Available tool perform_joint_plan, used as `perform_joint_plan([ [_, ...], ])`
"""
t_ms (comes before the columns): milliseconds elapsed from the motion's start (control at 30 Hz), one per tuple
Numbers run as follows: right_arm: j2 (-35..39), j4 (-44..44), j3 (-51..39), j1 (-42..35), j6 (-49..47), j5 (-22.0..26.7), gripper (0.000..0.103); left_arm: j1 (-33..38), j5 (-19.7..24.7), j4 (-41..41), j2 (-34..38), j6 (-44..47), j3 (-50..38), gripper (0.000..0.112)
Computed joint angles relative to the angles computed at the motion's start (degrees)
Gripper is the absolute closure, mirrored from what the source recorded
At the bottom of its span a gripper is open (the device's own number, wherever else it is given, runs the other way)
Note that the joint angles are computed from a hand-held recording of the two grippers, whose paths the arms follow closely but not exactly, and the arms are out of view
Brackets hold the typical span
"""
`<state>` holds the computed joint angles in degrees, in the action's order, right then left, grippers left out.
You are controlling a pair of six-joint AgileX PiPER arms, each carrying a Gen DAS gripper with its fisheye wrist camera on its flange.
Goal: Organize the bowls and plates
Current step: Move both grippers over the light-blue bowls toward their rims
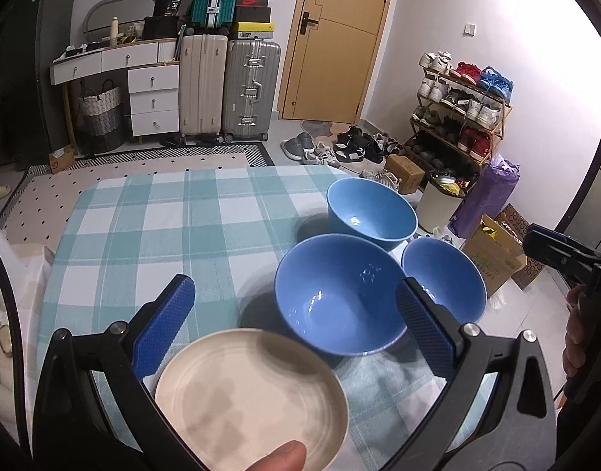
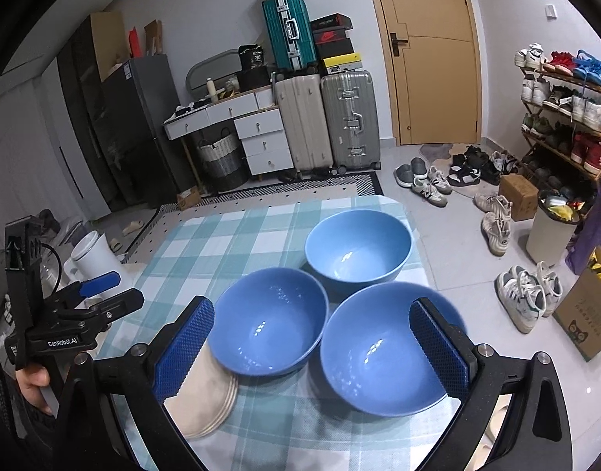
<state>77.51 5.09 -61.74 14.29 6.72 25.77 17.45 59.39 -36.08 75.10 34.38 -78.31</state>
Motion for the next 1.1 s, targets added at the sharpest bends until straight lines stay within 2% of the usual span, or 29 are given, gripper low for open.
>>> perform_joint_plan([
  [300,4.71,2.85,-5.85,-3.9,-3.31,1.67,0.001,-5.67,-2.53,4.99,6.76,-7.59,-6.73,0.01],
  [633,12.31,6.99,-11.88,-8.24,-6.4,2.02,0.001,-13.95,-5.83,12.48,17.46,-14.63,-16.33,0.01],
  [800,16.28,8.97,-14.74,-9.7,-7.85,2.22,0.001,-17.59,-6.03,15.77,22.64,-17.77,-22.12,0.01],
  [1100,22.49,6.79,-19.88,-10.82,-5.27,3.27,0.001,-20.63,-4.69,18.37,30.71,-21.07,-31.26,0.01],
])
